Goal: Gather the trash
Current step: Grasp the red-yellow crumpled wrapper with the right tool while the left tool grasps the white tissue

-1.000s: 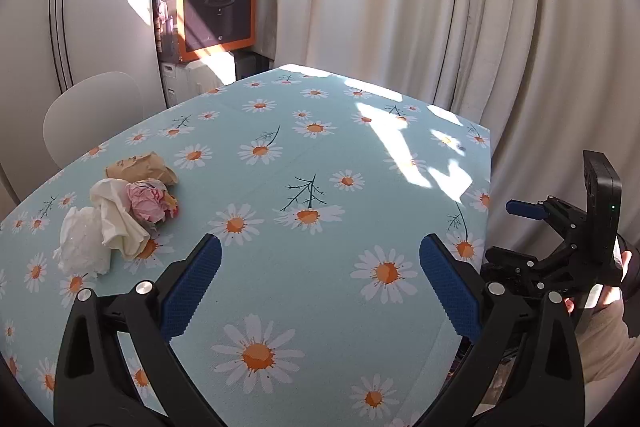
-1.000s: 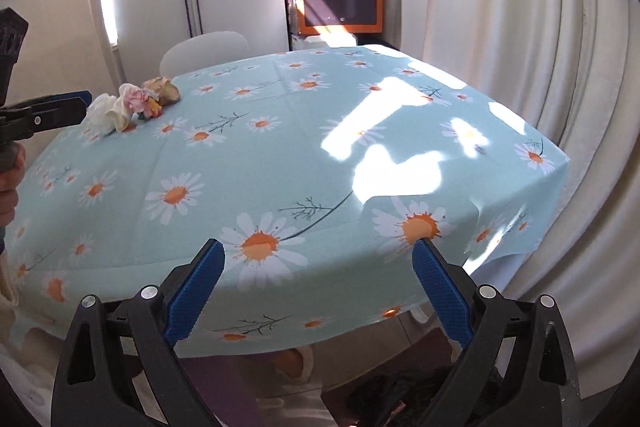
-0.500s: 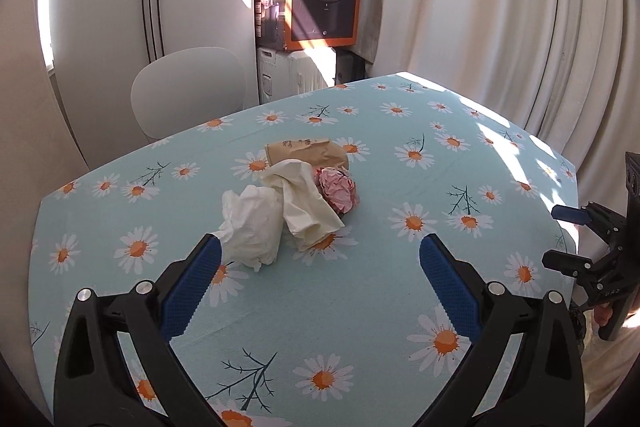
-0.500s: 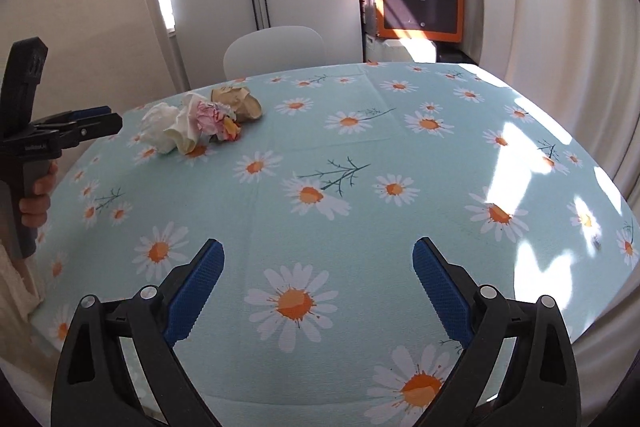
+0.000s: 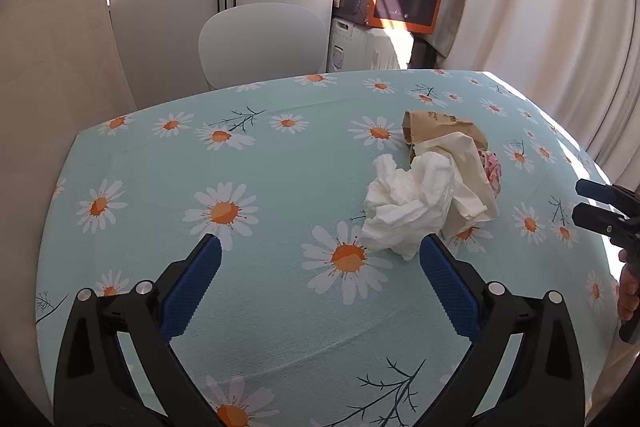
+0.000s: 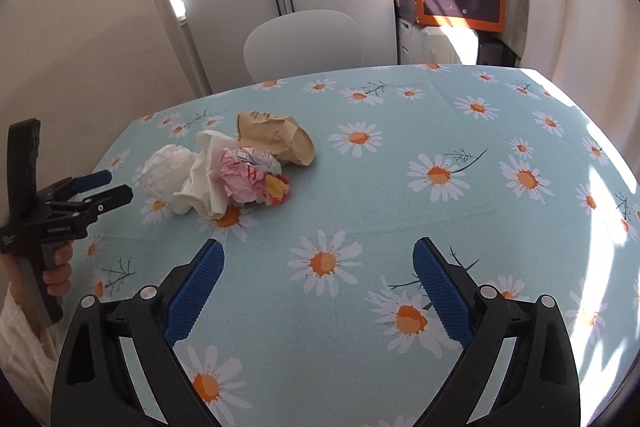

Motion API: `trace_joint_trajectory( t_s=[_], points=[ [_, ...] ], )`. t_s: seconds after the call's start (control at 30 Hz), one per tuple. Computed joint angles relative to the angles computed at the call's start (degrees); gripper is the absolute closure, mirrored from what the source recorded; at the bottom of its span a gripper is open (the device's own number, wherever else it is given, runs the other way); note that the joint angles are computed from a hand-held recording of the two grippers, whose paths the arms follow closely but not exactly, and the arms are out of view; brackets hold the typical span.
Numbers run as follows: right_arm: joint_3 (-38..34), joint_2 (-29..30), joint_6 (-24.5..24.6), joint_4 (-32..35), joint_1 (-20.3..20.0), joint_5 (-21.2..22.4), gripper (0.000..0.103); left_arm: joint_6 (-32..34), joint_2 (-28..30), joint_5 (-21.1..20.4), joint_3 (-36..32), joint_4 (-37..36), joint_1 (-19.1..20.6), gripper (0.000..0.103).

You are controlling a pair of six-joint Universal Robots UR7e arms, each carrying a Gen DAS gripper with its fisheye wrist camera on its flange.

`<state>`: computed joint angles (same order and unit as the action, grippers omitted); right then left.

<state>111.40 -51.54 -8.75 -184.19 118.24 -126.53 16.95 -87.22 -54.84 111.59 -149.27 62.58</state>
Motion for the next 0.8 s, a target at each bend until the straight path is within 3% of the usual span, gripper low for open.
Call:
trace_joint_trajectory(
  t_s=[0.07,0.13,0.4,0.5,0.53,0.57,0.6,0.63,0.8],
  points=[
    [-3.0,2.1,0.2,1.4,-0.2,0.5,0.012,-0.6,0.5,-2.2,-1.5,2.8,1.4,0.006],
    [-5.9,4.5,0.5,1.9,-0.1,-0.6,0.012,-1.6,1.2,-1.6,-2.0,3.9,2.1,0.006],
    [-13.4,8.8,4.5,8.5,-1.9,2.4,0.012,-0.5,1.6,-0.7,-1.3,4.0,1.7,0.006],
    [-14.2,8.4,7.0,11.3,-4.2,8.6,0.012,-0.1,1.3,-1.6,-1.0,4.0,1.5,0.006],
    [-14.3,8.2,7.5,12.3,-5.1,11.8,0.016,-0.5,1.2,-2.2,-1.0,4.4,1.5,0.006],
    [-14.5,8.0,7.8,13.5,-5.9,14.7,0.038,-0.9,1.4,-2.4,-1.2,4.9,1.6,0.006],
    [-15.0,8.0,8.2,15.4,-6.5,17.1,0.05,-1.2,1.6,-2.2,-1.4,5.3,1.6,0.006],
    [-15.5,8.1,8.6,17.1,-6.9,18.2,0.055,-1.4,1.7,-2.1,-1.6,5.8,1.6,0.006],
    [-13.6,7.6,6.4,12.5,-6.7,19.8,0.058,-1.9,1.8,-2.1,-1.8,6.0,1.8,0.006]
  ],
)
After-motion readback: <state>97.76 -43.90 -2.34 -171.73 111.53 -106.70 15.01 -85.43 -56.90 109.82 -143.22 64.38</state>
